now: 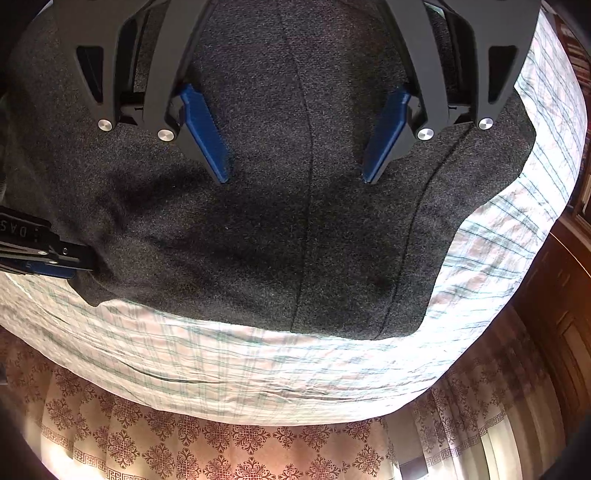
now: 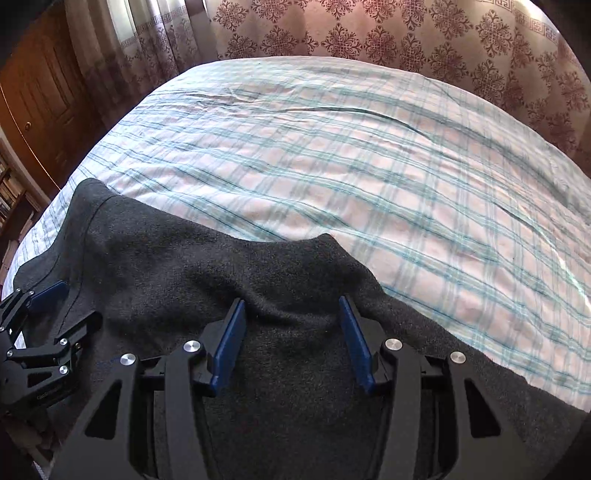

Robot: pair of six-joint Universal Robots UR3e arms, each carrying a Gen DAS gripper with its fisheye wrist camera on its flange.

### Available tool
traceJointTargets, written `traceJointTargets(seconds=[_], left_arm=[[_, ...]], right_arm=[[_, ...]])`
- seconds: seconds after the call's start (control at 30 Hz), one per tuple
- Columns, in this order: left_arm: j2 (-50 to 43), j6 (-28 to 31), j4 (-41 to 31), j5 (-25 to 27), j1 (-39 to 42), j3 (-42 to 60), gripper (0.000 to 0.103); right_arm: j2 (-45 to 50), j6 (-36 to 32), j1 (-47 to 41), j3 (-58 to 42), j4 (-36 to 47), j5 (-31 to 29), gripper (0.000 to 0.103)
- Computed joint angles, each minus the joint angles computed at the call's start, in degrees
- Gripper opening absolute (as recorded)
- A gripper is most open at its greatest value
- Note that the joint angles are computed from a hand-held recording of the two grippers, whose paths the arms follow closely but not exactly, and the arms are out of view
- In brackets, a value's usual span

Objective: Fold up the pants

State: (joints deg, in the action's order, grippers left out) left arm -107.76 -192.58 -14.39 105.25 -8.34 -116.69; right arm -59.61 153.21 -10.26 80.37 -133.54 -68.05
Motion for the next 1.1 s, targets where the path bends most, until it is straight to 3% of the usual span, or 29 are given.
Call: traceJointTargets(seconds=[0.13, 0.33, 0.43, 0.67, 0.87, 1.1], left_arm=[[-0.25, -0.02, -0.03, 0.16, -0.17, 0.25, 0.079], [0.57, -2.81, -7.15, 2.10, -1.60, 4.23, 0.080], [3.88, -4.96, -9.05, -1.14, -2.01, 3.97, 0.080], [3.99, -4.58, -10.46, -1.64, -12.13, 7.03, 0.080], [-0.84, -5.61, -13.91, -1.12, -18.87, 12.62, 0.080], [-3.23, -6.24, -15.95, -0.99, -24.44, 18.33, 0.080]], right_arm=[[-2.51, -1.00, -2.31, 1.97, 0.30, 2.60, 0.051], [-21.26, -9.51, -11.44, 20.22, -0.14, 6.75, 0.051], [-29.39, -15.54, -18.44, 26.97, 5.11, 7.80, 0.052], [-46.00, -30.95, -39.40, 37.52, 18.81, 9.31, 0.052], [-48.99, -38.87, -60.33, 33.72, 31.77, 11.48, 0.052], [-43.10, -36.95, -79.01, 28.99, 31.02, 11.85, 0.052]])
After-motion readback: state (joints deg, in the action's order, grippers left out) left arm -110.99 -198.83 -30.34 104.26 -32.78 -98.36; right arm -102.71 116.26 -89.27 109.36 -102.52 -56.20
